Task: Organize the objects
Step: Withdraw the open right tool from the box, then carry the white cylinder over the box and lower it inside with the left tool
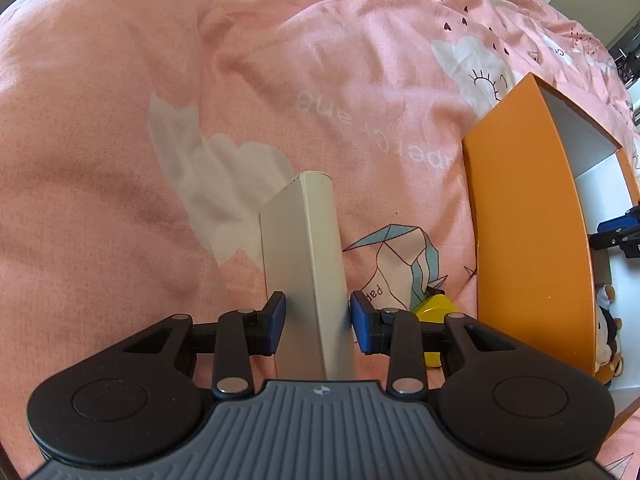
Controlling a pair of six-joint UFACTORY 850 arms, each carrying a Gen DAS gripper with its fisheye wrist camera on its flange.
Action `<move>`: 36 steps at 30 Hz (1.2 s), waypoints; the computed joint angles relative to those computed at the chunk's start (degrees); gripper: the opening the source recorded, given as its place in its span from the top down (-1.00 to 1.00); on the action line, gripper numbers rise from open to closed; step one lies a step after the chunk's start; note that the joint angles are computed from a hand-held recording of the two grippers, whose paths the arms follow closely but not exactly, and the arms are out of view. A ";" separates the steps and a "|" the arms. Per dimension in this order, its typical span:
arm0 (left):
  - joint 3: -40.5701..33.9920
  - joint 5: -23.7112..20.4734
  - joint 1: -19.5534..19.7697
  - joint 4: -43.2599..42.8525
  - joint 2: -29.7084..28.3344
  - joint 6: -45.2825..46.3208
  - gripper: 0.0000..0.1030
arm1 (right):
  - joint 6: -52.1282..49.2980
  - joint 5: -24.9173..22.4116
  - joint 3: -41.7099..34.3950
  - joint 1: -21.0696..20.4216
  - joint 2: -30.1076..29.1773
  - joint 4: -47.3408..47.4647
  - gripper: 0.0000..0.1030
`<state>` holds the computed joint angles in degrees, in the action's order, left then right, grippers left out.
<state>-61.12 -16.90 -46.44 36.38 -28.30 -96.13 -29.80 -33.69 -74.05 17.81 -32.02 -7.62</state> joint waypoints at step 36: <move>-0.40 -9.03 -6.42 30.05 3.63 -27.94 0.39 | 8.45 19.42 12.79 -0.68 7.89 -5.91 0.64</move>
